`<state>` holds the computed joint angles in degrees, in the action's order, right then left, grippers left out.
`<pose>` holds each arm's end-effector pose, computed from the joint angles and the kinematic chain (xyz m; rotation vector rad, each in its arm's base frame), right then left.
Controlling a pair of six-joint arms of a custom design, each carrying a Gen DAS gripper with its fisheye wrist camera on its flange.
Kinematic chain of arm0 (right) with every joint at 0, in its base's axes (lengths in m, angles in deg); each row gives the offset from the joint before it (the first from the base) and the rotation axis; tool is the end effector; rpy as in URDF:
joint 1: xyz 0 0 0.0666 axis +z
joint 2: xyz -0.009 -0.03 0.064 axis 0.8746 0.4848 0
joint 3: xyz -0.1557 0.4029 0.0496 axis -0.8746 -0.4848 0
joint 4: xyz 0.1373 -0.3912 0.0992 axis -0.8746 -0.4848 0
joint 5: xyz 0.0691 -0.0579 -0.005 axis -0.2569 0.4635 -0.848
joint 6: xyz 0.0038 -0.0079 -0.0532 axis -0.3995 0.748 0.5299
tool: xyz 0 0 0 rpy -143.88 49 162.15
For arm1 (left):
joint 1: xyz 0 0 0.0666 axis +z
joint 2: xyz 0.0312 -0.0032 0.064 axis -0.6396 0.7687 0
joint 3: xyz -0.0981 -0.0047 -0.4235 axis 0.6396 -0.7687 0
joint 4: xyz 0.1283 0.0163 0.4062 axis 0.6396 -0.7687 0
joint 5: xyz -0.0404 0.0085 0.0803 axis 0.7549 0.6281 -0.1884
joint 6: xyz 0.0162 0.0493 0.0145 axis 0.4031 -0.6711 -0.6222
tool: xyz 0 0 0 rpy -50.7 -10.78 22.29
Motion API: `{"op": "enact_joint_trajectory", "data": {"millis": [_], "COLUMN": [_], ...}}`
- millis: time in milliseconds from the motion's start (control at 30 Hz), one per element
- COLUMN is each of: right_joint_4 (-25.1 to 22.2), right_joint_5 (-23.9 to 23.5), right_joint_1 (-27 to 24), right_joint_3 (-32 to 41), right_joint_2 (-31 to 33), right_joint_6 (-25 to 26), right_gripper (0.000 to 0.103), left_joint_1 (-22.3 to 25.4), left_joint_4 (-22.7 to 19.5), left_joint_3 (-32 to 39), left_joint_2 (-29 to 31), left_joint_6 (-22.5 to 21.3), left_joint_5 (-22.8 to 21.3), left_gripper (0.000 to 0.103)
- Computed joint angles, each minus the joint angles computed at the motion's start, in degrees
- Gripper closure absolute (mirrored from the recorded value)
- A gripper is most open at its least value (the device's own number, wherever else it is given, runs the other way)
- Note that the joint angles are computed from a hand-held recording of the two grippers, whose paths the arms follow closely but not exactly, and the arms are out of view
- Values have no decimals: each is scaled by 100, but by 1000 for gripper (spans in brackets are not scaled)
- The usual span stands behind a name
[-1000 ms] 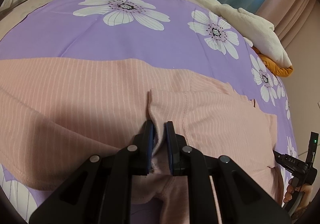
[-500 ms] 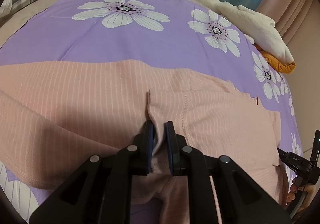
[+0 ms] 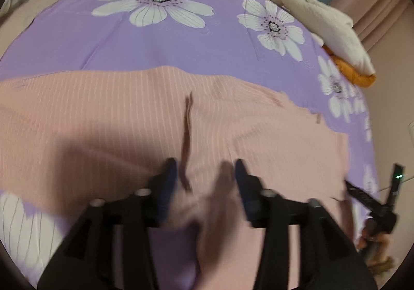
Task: Fold small clothes
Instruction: 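Open both grippers and lift them off the sweater, then move the left gripper to the other sweater sleeve and close on it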
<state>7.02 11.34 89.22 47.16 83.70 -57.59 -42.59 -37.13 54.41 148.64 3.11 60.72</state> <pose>0.4121 0.2121 0.3020 0.1316 2.6043 0.0864 0.3315 -0.0230 0.3080 -0.5371 2.4644 -0.4618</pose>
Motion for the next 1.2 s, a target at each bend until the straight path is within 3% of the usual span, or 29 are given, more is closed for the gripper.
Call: {"op": "enact_joint_trajectory", "data": {"millis": [67,200,433,600,733,867,1033,1200], "right_joint_4": [-182,58,307,565,552,380,308,229], "right_joint_5": [184,-254,-161,-376,-232,19,-91,-138], "right_joint_1": [79,130,593,937,1239,1503,1707,1765], "right_joint_3": [18,-226,-374,-359,-306,-179,-96,-14], "right_joint_2": [-82,-601,-1374,-1560,-1546,-1334,-1172,-1060], "right_joint_6": [-25,-208,-211,-296,-272,-178,-147,-185], "right_gripper": [42,30,26,26,25,25,25,25], "left_joint_1": [-31,32,613,1538,2469,2983,3643,4168], "left_joint_4": [-240,-758,-1222,-1324,-1388,-1590,-1647,-1322], "left_joint_3": [2,13,-71,-213,-349,-350,-420,-574], "left_joint_2": [-250,-748,-1269,-1580,-1709,-1624,-1549,-1443], "left_joint_6": [24,35,49,214,352,211,274,425], "left_joint_5": [-217,-859,-983,-400,152,407,838,1145], "left_gripper": [41,24,18,18,18,19,21,32]}}
